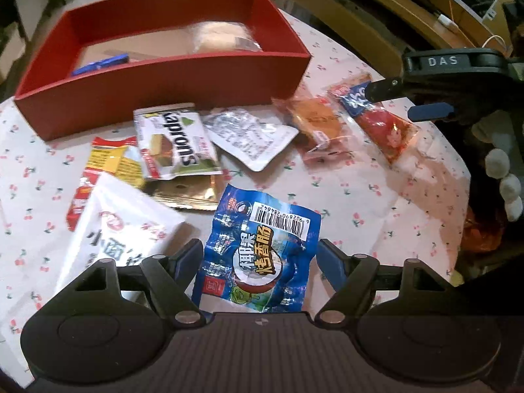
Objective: Organize snacks
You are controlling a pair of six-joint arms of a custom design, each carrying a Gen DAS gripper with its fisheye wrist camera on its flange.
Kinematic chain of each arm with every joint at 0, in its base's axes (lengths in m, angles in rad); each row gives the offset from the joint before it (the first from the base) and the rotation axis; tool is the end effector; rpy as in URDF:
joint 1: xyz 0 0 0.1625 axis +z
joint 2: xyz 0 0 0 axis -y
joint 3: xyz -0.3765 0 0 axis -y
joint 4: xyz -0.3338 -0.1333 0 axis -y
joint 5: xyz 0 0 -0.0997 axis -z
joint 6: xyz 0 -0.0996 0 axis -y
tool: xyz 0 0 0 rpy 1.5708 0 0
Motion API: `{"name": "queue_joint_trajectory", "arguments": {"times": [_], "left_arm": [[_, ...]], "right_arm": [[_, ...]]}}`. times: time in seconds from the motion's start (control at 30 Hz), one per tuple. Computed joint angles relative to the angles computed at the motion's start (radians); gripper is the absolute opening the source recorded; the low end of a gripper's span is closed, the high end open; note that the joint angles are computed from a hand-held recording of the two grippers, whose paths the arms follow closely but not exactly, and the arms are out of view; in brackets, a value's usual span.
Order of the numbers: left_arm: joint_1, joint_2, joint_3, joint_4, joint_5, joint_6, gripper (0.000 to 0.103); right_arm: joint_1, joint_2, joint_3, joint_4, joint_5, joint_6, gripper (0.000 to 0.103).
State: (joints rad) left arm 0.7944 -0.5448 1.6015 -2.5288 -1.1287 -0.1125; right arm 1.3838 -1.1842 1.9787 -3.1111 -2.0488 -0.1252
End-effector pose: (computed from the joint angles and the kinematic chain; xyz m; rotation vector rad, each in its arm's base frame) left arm -0.2784 -0.5346 -0.0324 0.9074 2.5404 -0.1404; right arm -0.0087 -0.5165 0.2757 -0.3072 -2.4265 0.8487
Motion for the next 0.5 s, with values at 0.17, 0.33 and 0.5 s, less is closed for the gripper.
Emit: {"name": "queue_joint_trajectory", "arguments": {"times": [0.17,0.33,0.5], "left_arm": [[-0.001,0.027,-0.035,0.037,-0.026,0.0,0.081],[0.0,0.058,-0.068,0.066,-0.037,0.005,0.081],[0.001,0.079,-0.09,0.085,-0.028,0.001,0.081]], "right_arm": [[-0.013,0.039,-0.061,0.061,-0.076,-0.073,0.086],[-0.023,0.084,-0.119,0.105,-0.109,-0.158,0.085],[-0.017,0.151,-0.159,0.09,-0.162,-0.224,0.089]]}}
